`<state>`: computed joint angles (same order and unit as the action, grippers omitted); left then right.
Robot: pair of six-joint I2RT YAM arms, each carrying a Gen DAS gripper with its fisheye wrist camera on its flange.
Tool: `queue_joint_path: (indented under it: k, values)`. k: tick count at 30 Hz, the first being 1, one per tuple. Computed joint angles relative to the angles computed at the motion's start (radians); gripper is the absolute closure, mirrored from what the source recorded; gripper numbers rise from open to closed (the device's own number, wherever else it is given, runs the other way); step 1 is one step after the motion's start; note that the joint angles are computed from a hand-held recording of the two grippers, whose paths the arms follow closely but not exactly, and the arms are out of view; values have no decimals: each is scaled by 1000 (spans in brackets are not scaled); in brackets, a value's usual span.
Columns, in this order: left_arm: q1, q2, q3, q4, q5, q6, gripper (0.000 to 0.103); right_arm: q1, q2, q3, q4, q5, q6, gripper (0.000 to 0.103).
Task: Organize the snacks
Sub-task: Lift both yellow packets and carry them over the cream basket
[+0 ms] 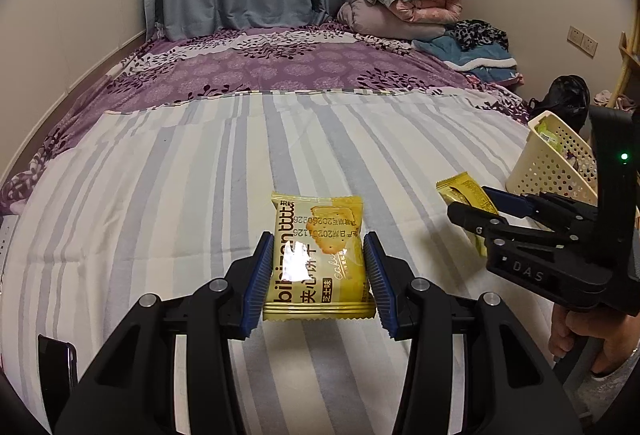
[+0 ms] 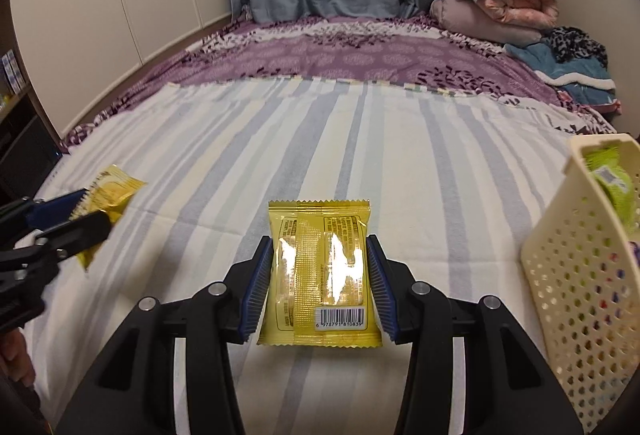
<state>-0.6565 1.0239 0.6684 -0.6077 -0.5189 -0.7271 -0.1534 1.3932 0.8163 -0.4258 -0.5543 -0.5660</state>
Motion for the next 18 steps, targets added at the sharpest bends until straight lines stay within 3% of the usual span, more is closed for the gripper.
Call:
queue_joint_path:
  k: [10,18]
  values:
    - [-134,65,92,-68,-84,-66,56,-249,-76,76,-191,-202,-113,57]
    - [-221,118,155,-107,-131,-107,56,-402,-55,159,-280,-305,-177,56]
